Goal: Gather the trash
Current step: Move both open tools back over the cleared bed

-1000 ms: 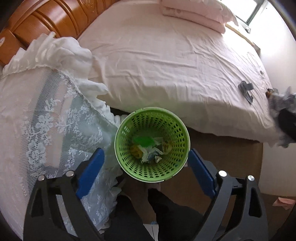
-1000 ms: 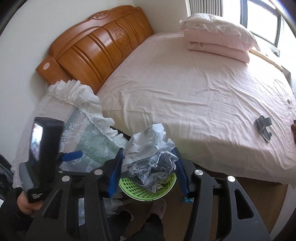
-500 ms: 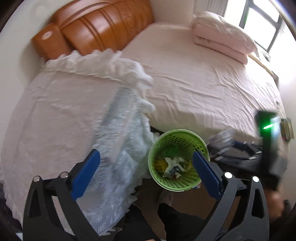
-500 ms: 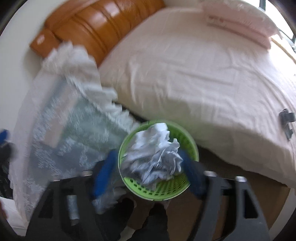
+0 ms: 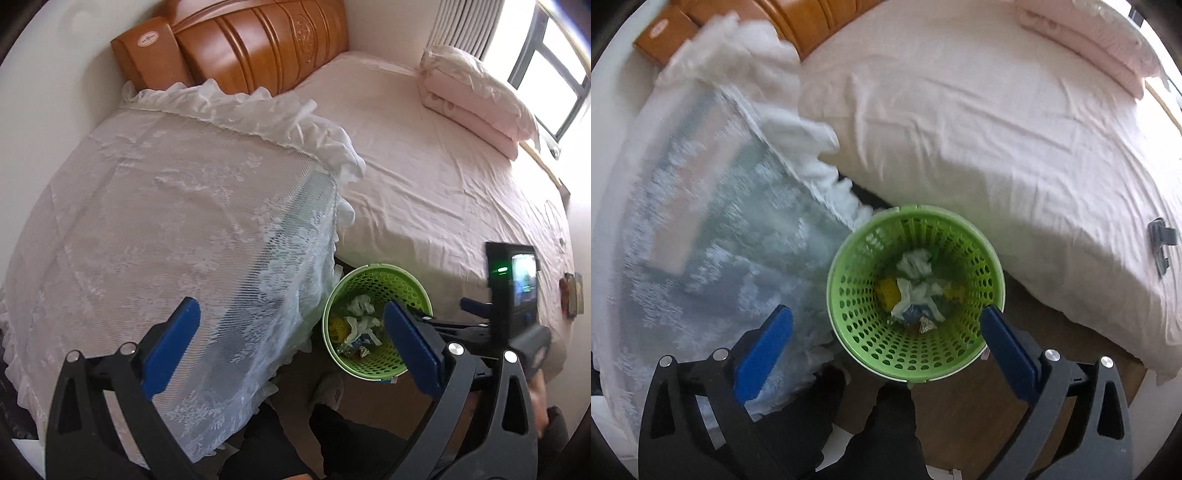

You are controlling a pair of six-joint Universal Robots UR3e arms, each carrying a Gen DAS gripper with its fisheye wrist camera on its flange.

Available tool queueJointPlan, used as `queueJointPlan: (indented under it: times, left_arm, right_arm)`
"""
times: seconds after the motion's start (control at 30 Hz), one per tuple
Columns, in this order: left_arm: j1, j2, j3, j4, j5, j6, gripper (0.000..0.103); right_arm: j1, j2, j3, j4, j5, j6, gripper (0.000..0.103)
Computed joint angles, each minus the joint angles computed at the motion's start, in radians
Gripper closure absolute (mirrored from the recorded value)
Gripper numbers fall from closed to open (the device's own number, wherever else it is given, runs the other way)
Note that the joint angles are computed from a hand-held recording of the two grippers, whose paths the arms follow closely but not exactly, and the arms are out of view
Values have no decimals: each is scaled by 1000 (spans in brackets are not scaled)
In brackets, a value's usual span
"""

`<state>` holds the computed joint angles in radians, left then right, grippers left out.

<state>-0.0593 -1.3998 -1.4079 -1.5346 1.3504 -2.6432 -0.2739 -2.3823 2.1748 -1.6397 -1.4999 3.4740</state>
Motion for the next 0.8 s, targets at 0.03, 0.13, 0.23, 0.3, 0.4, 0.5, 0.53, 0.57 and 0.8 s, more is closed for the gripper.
queueJointPlan:
  times: [0.03, 0.13, 0.23, 0.3, 0.4, 0.5, 0.53, 0.57, 0.8]
  left_arm:
    - [16, 1, 13, -11, -12, 8, 8]
    - [69, -1, 72, -64, -51, 33, 8]
    - [140, -10, 156, -115, -100, 60, 8]
    - [188, -22, 220, -142, -124, 75, 8]
    - [291, -42, 333, -171, -169, 98, 8]
    - [372, -77, 444, -196, -198, 102, 8]
    - [408, -92, 490, -207, -210, 104, 8]
    - [442, -110, 540, -218, -221, 106, 8]
    - [611, -256, 879, -301, -288, 89, 8]
  right_arm:
    - [-1, 11, -33, 5, 0, -4, 2]
    - [85, 80, -207, 37, -50, 58, 2]
    - [193, 184, -395, 50, -116, 115, 2]
    - [291, 283, -539, 45, -176, 159, 2]
    - [428, 447, -761, 61, -269, 197, 2]
    - [531, 609, -997, 68, -316, 194, 2]
    - [551, 649, -1058, 72, -319, 189, 2]
    - [576, 714, -1161, 69, -323, 173, 2]
    - [662, 1074, -1813, 174, -352, 88, 2]
